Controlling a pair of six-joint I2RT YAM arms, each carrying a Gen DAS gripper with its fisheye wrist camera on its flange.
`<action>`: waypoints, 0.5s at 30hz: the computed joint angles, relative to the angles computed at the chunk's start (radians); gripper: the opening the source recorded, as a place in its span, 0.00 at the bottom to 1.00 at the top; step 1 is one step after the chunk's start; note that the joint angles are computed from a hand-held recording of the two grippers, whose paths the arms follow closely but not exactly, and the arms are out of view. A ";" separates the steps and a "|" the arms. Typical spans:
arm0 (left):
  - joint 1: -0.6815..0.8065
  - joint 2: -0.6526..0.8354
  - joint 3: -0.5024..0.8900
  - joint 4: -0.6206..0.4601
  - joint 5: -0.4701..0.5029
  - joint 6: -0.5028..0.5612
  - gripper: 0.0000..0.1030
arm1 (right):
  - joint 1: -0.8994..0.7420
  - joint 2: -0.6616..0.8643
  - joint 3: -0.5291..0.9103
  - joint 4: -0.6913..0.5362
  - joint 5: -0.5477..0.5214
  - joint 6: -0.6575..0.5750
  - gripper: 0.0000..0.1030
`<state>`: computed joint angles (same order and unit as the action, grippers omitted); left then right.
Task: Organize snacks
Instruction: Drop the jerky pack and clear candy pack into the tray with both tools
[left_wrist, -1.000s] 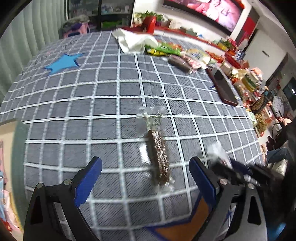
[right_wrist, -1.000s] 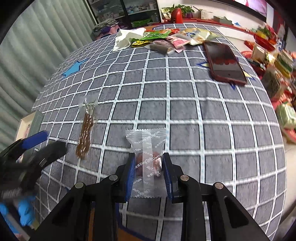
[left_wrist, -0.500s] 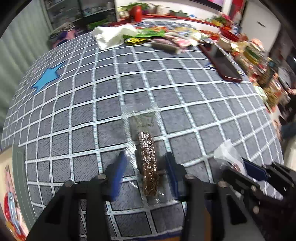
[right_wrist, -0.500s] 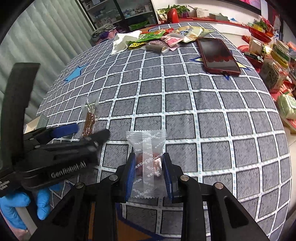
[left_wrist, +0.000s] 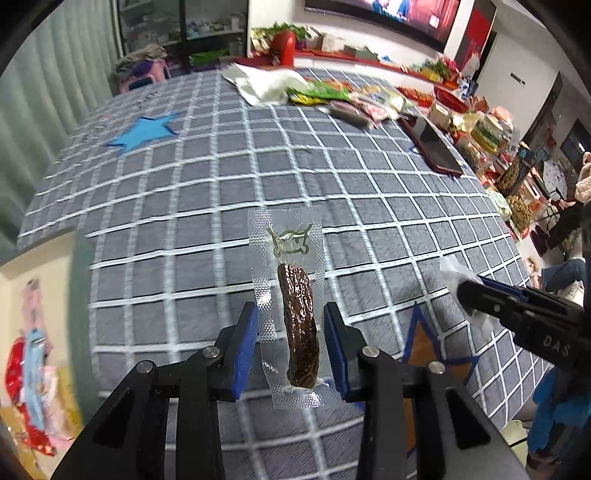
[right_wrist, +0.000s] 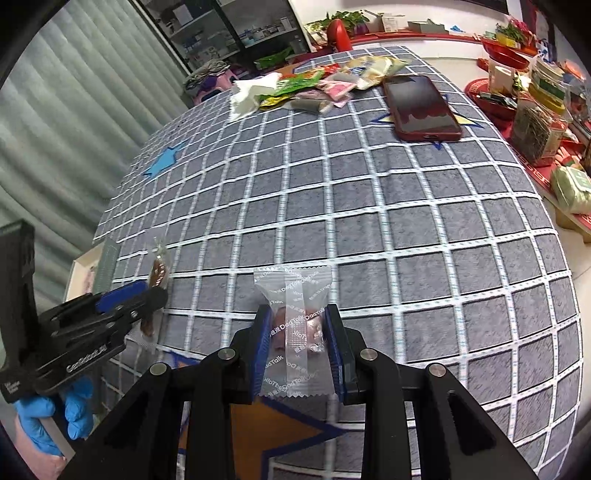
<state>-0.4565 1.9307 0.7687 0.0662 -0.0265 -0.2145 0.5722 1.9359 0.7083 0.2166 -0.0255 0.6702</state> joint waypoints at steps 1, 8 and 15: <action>0.011 -0.036 -0.035 0.012 -0.008 0.009 0.38 | 0.016 -0.001 0.012 -0.010 0.005 0.005 0.30; 0.114 -0.209 -0.165 0.030 -0.003 0.070 0.38 | 0.125 0.017 0.130 -0.088 0.039 0.028 0.30; 0.258 -0.342 -0.253 0.036 0.033 0.145 0.39 | 0.228 0.102 0.332 -0.182 0.037 0.027 0.30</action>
